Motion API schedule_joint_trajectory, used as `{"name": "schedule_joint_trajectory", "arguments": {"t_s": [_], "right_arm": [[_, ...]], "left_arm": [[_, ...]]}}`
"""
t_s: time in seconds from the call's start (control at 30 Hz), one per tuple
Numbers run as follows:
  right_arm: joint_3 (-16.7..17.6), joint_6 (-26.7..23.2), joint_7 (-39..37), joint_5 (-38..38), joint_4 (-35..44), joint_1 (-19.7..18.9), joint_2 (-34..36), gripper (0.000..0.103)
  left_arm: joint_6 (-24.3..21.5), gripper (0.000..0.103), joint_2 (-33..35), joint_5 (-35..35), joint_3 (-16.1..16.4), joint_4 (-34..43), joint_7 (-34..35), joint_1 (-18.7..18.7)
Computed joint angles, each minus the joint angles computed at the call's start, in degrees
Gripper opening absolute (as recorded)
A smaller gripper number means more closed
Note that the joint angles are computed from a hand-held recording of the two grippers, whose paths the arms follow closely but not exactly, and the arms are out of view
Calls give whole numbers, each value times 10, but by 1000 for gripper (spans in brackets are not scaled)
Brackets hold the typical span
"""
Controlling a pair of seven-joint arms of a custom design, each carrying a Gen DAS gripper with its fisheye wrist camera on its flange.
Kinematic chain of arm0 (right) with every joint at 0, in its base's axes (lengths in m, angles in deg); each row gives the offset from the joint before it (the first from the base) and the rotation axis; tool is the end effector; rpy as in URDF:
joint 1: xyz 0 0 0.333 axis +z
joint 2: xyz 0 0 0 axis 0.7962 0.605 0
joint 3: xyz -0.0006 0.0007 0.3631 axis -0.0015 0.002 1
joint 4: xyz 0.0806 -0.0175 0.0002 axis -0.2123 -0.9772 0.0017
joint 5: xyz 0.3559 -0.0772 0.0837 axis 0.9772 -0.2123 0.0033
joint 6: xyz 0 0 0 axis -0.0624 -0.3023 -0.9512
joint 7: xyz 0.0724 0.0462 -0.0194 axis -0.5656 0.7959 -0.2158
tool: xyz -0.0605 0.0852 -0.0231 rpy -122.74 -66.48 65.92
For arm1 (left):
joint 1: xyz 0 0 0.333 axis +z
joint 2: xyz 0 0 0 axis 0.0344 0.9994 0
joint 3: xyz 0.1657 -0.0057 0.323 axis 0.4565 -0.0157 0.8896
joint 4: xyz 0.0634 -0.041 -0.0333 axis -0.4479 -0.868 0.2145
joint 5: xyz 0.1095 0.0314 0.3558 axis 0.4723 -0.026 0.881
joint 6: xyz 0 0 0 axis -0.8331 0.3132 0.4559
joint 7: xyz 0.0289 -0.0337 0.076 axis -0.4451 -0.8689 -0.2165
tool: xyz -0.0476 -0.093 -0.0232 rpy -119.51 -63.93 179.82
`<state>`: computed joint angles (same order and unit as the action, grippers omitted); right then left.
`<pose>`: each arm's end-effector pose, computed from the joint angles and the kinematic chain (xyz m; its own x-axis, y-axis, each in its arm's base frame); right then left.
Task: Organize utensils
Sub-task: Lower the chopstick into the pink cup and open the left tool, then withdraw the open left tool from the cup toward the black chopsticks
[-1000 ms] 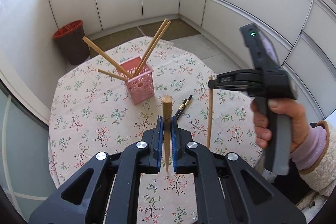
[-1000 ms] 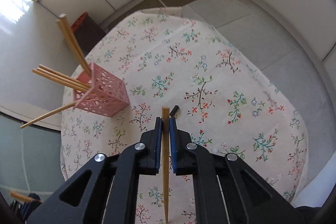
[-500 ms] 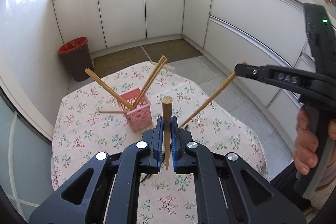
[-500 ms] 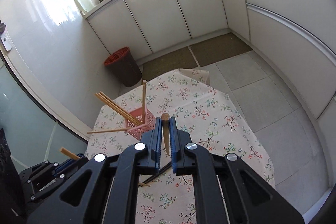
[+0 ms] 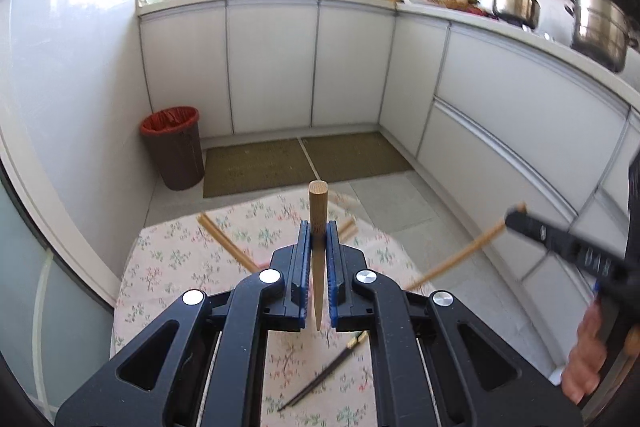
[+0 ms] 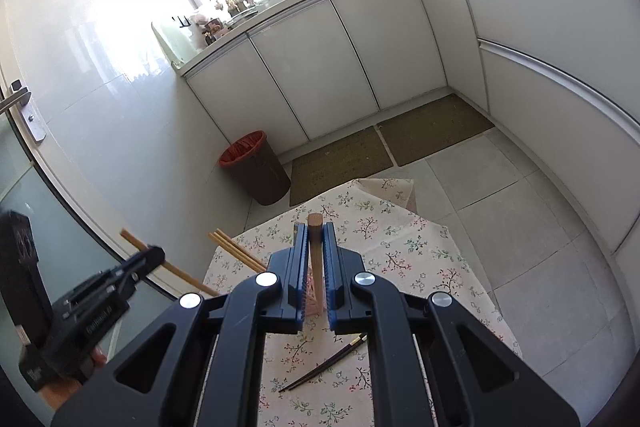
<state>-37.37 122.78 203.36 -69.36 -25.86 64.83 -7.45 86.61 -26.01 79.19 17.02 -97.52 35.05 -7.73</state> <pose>0.5243 0.1418 0.6871 -0.0486 -0.8847 -0.4636 -0.5710 0.4054 -0.7139 0.5627 -0.2113 0.7228 -0.3161 -0.9474 0.0498 -0.5641 0.1455 -0.8128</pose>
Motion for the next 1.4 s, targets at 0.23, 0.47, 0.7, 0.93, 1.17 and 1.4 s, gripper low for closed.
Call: {"name": "schedule_joint_trajectory", "arguments": {"t_s": [0.23, 0.47, 0.7, 0.93, 1.17, 1.4], "right_arm": [[-18, -4, -56, 59, -8, 11, 2, 8], [-19, -10, -71, 72, -19, 4, 0, 8], [-17, -11, -81, 82, -11, 3, 5, 8], [-11, 1, -89, 92, 3, 14, 10, 8], [7, 13, -57, 36, 70, 18, 46, 8], [5, -5, 20, -73, 168, 35, 116, 8]], "left_arm": [[-20, 6, 61, 113, 15, 88, -112, -14], [-39, 6, 105, 156, 29, 124, -165, -23], [-82, 29, 118, 148, 29, 109, -175, -20], [-8, 39, 56, 197, 46, 40, -263, -7], [51, 43, -8, 220, 42, -38, -346, 31], [65, 43, -27, 152, 39, -71, -306, 64]]}}
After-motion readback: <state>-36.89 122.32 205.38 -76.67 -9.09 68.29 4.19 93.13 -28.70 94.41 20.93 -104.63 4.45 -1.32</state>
